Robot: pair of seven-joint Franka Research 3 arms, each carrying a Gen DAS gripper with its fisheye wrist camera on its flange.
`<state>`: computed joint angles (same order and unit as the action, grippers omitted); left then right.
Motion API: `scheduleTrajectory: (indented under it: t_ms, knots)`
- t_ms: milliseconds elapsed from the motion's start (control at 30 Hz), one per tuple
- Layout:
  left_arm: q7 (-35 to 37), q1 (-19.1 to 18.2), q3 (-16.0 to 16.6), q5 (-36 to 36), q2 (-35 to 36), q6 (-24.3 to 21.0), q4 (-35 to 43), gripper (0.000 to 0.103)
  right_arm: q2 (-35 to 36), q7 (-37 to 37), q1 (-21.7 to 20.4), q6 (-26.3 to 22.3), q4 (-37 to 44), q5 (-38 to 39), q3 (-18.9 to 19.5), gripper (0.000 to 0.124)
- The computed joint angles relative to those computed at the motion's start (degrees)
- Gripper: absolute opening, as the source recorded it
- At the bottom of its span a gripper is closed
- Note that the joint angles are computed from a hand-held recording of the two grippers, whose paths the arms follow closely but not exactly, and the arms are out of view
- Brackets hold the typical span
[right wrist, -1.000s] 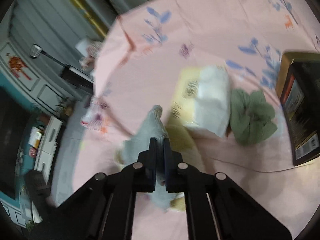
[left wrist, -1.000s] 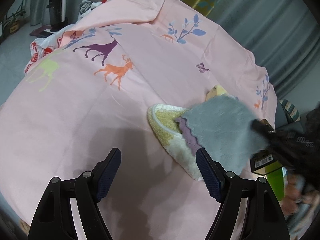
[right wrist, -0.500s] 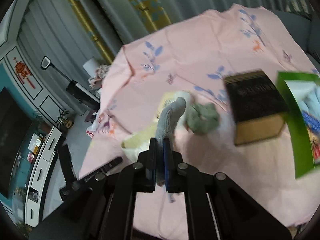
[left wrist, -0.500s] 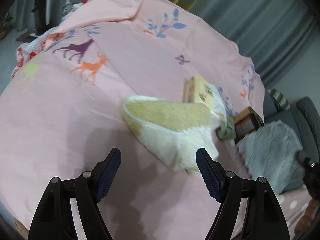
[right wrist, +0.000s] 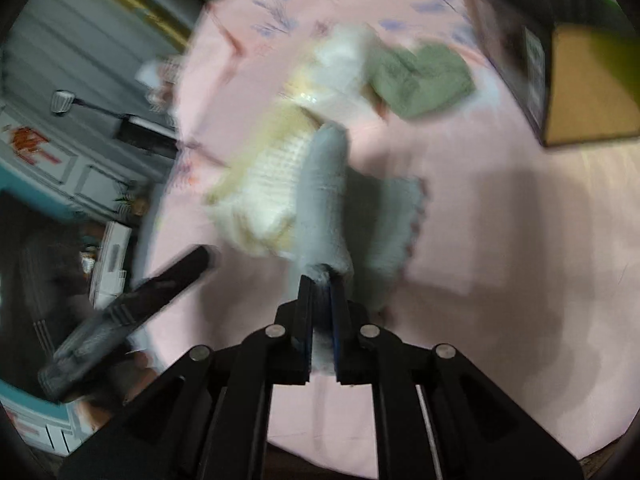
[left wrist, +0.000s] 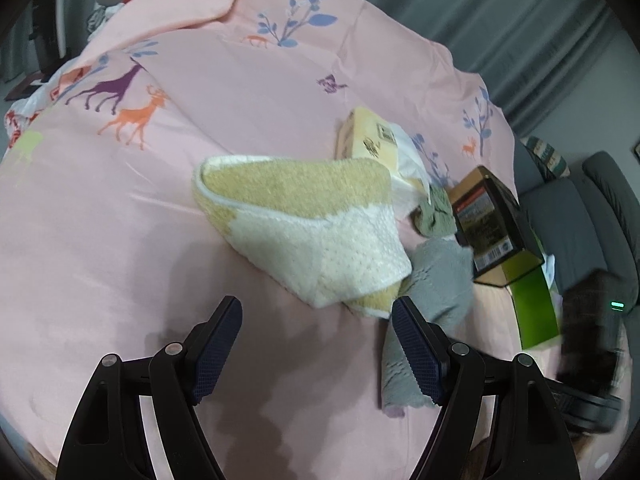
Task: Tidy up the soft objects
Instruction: 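Lift the grey towel off the cream towel with the right gripper, then carry the grey towel over the green box with the right gripper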
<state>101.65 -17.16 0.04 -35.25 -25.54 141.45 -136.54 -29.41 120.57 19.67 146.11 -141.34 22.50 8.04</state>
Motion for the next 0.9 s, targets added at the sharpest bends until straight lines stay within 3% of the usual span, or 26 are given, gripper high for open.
scheduleTrajectory:
  t_ms: [100,133,167,233,267,333,500,600,667,733,833,900]
  knots:
    - [1.52,-0.97,0.39,-1.05,0.51,-1.8,0.63,0.078,-0.46,-0.02,0.55,0.61,-1.74,2.62,-1.49,0.011]
    - [2.35,-1.36,0.54,-1.82,0.7,-2.63,0.89,0.078,-1.28,0.11,0.73,-0.04,-1.92,3.71,-2.11,0.022]
    - [3.64,-1.99,0.78,-3.05,0.88,-3.78,1.13,0.078,-2.16,0.38,0.47,-1.0,-1.94,4.02,-2.37,0.041]
    - [5.4,-2.4,0.37,-4.31,1.08,-5.42,1.48,0.078,-4.48,0.84,-0.58,-0.1,-3.08,3.38,-1.61,0.062]
    - [6.14,-2.55,-0.29,-4.44,1.19,-5.69,1.52,0.078,-5.34,1.42,-1.49,-0.17,-3.19,2.24,-1.01,0.065]
    - [6.5,-2.49,-1.7,-3.85,1.48,-5.72,1.56,0.078,-7.09,3.04,-2.67,-0.13,-3.69,1.04,-0.22,0.065]
    - [6.82,-2.77,-3.78,-2.62,2.17,-4.58,1.21,0.078,-4.11,-0.63,1.62,3.26,-3.76,6.93,-3.46,0.064]
    - [6.82,-3.23,-4.49,-1.15,1.78,-2.81,0.4,0.062,-0.41,-4.04,3.48,3.0,-2.05,10.01,-4.73,0.058]
    - [7.22,-3.89,-4.38,-1.14,1.73,-2.05,0.08,0.059,0.44,-4.62,3.18,3.93,-1.73,10.53,-3.93,0.051]
    - [8.43,-4.85,-4.15,-1.48,1.72,-1.48,-0.14,0.042,1.41,-6.69,3.99,4.63,-1.28,11.92,-4.32,0.036]
    - [8.87,-5.33,-4.65,-0.66,1.53,0.05,-0.61,0.038,0.58,-7.24,3.39,4.72,-2.41,12.35,-3.65,0.023]
    - [9.87,-6.16,-4.47,-0.63,0.42,0.86,-1.26,0.036,-0.69,-7.17,3.3,5.72,-3.5,12.81,-3.42,0.022]
